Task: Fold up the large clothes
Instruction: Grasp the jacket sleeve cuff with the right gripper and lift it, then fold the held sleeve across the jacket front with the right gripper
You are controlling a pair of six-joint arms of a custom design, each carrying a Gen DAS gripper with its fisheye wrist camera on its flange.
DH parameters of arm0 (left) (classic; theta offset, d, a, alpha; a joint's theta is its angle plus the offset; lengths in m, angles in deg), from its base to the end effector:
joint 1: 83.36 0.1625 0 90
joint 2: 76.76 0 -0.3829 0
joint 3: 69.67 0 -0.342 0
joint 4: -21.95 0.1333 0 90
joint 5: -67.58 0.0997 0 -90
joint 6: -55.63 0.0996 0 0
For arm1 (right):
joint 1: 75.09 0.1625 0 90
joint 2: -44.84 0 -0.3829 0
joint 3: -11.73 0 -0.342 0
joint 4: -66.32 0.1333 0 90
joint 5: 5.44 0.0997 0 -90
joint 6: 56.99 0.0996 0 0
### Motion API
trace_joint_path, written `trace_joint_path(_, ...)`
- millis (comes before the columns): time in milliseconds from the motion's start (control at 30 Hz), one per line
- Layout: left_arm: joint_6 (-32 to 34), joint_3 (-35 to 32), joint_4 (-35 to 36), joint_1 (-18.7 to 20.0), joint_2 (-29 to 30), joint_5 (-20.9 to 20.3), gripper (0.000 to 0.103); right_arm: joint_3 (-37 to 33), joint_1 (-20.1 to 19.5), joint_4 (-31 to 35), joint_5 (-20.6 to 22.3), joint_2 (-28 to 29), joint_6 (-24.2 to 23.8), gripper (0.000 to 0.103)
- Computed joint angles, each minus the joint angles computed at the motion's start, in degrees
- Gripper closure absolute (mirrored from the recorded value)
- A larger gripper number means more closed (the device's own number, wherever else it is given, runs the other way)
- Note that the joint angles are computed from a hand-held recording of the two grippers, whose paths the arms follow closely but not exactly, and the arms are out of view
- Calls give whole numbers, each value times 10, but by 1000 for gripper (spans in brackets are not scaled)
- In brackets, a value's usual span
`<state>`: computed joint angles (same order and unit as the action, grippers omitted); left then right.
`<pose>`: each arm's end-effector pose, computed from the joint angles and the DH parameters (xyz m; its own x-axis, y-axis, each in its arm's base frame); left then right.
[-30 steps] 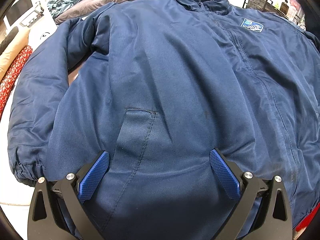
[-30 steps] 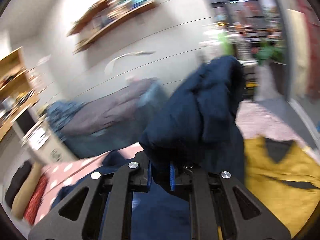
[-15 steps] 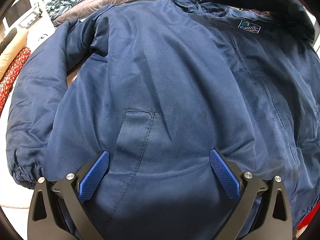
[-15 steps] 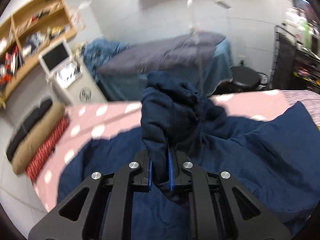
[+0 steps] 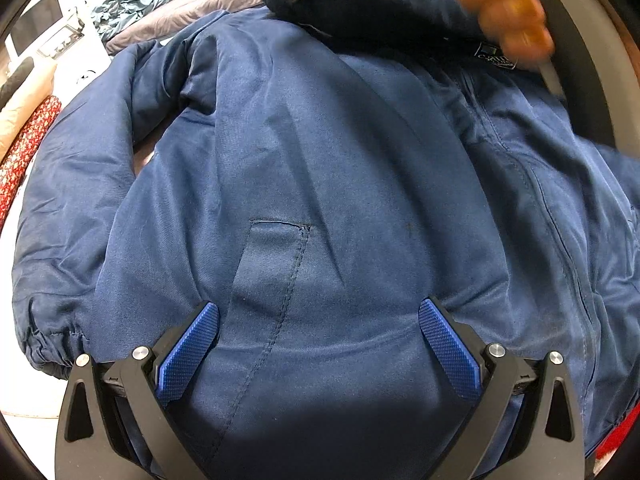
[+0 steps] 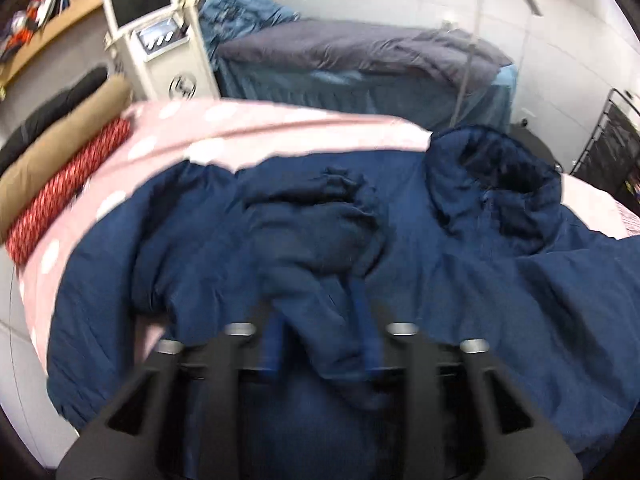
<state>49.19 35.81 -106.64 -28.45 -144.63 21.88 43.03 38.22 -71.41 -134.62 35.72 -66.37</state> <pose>-0.1307 -0.5389 0.2389 -0.6532 0.3074 -0.6920 0.5047 0.8580 -0.0953 0.3883 -0.7234 0.0674 -0.7506 -0.1908 0.6327 -0.4858 0.8083 -0.3326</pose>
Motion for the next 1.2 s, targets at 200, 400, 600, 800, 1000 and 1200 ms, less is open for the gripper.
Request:
trace_joint_path(200,2,4,-5,-1,0,2,5,162,19,-123,-36,-61,-86,24)
trace_joint_path(400,-1,3,0,0,0,-1,5,291,24,-269,-20,-133,-140,24)
trace_joint_path(600,-17,-34,59,6,4,-26,6,310,6,-378,-111,-155,-173,24)
trace_joint_path(800,-46,-60,83,13,-10,-75,7,316,-52,-296,-220,-188,-17,24)
trace_joint_path(1000,9,-102,28,6,8,-82,6,255,-61,-432,-304,-92,-265,21)
trace_joint_path(1200,82,-216,-13,4,111,-60,6,203,-66,-573,-296,-41,-380,19)
